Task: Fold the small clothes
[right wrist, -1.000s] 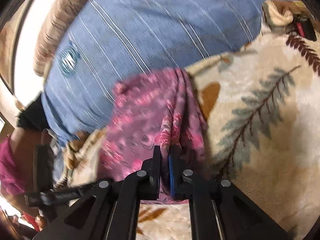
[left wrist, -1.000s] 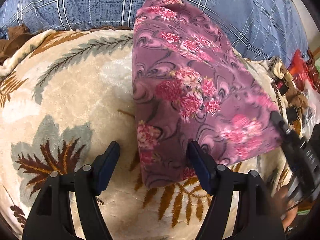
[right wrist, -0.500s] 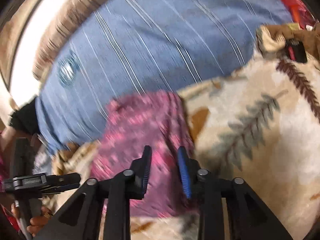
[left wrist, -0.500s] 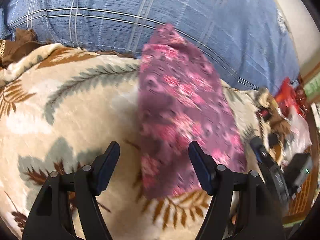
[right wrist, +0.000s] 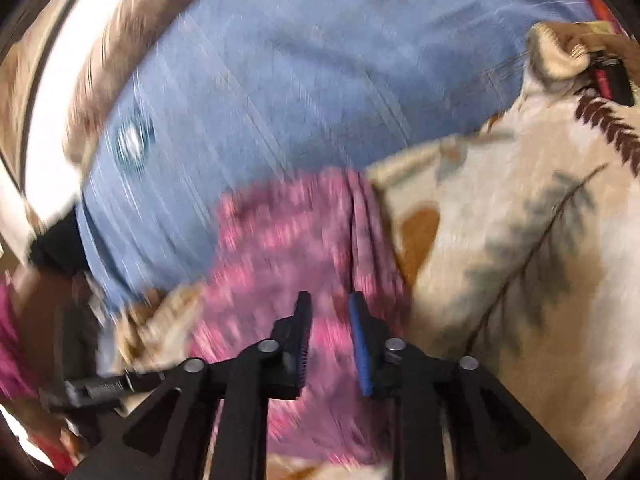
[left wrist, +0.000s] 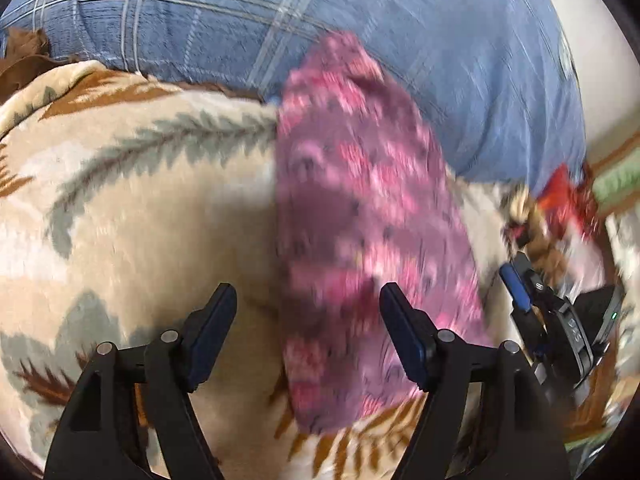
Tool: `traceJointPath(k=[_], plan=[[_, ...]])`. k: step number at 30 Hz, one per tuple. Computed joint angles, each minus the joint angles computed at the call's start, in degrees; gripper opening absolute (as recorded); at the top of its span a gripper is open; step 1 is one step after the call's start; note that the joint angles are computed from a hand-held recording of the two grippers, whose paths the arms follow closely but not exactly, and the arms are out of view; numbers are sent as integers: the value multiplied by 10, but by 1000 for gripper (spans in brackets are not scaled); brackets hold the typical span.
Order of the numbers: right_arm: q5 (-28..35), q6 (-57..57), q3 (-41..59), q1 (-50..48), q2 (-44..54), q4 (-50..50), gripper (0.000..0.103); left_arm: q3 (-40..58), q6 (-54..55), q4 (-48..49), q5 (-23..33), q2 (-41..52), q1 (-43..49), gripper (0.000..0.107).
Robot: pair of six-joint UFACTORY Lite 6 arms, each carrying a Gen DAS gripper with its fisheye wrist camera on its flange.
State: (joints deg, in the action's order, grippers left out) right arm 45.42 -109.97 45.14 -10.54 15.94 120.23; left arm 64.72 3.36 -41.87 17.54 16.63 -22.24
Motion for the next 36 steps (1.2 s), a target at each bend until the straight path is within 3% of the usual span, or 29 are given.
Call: traceJointPath(k=[1,2,6,10,11,12,13,16,18,19,21,24,25,26,27,31,33,36], plan=[[-7,30,28,-1,11,-19,51,26,-28,28,12,16,7,74],[-26,78,80,3,40,-49,59,68,-50,54,28,44,17,74],[-108,313,320,48,189,-203,59,202,-121,125,84,136,34,74],[-151,553,550,91,336,-440,59,302,-142,134,127,214,50,74],[-148,613,600,100,369,-500,54,314,-136,130,131,226,52,74],[-151,668,636,111,385,-560,42,331,-151,149,134,240,50,74],[-177,705,649,124,385,-620,9,354,-187,189,139,259,46,74],[-210,807,667,140,408,-739,10,385,-211,213,135,299,40,81],[-230,759,629,142,395,-702,10,395,-238,251,149,297,30,81],[-249,699,584,142,362,-648,16,384,-220,235,152,286,30,80],[-269,579,497,143,288,-535,18,331,-187,195,136,242,32,79],[-183,400,399,119,207,-371,24,219,-100,97,88,159,36,79],[-164,350,374,114,197,-333,32,189,-81,73,75,139,34,80],[-143,324,351,110,189,-320,40,167,-65,53,66,129,33,80],[-140,323,339,112,191,-330,41,160,-58,45,66,134,29,80],[-222,325,321,142,193,-394,36,172,-146,153,62,145,4,81],[-223,379,311,142,173,-435,37,191,-144,154,92,145,10,81],[-207,373,283,117,135,-409,39,168,-99,123,95,120,39,81]])
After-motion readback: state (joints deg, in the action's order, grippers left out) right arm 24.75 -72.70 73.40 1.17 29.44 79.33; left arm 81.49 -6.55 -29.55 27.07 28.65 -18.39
